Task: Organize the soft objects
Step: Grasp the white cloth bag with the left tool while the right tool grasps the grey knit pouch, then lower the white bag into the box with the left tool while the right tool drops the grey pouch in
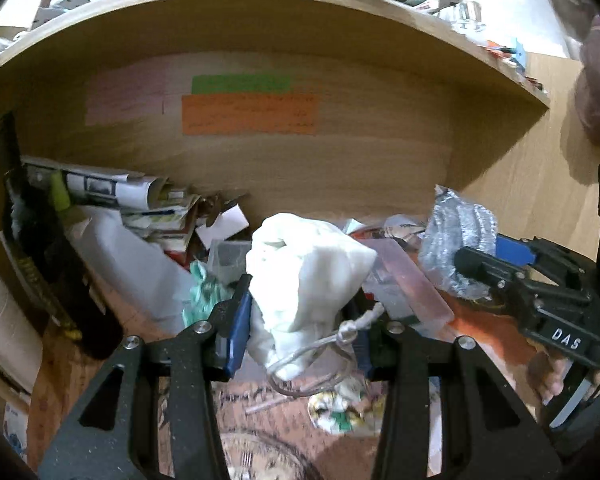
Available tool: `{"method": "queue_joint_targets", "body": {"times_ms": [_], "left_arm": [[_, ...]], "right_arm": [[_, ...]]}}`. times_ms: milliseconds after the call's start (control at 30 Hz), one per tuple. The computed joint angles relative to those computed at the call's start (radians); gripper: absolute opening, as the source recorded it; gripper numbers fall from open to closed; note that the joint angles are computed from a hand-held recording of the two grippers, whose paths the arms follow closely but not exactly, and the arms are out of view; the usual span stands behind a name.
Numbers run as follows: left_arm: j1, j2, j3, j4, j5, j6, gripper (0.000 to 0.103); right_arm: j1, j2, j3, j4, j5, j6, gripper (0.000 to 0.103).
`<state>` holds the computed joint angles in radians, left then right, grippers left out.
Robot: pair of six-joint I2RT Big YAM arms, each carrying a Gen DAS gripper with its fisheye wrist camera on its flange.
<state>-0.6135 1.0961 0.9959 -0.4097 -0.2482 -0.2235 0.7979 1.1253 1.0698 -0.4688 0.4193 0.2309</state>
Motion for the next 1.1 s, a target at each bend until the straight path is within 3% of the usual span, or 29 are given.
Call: {"method": "queue_joint_targets", "body": {"times_ms": [333, 667, 900, 967, 1100], "left_arm": [[0.061, 0.176, 0.128, -0.028, 0.052, -0.007, 0.043], [0.093, 0.344, 0.224, -0.115, 0.126, -0.015, 0.043], [0.082, 0.364, 0.226, -0.130, 0.129, -0.006, 0.049], [0.080, 0.360, 0.222, -0.127, 0.131, -0.004, 0.052], [0.078, 0.336, 0.206, -0.116, 0.139, -0.009, 0.061]], "right_arm": [[-0.096, 0.158, 0.100, -0.039, -0.101, -0.003, 0.042], [-0.142, 0.249, 0.132, -0.107, -0.176, 0.022, 0.042], [-0.148, 0.291, 0.154, -0.145, -0.190, 0.016, 0.043], [-0.149, 0.295, 0.157, -0.156, -0.190, 0.017, 0.044], [-0.142, 0.285, 0.151, -0.148, -0.158, 0.013, 0.061]]}}
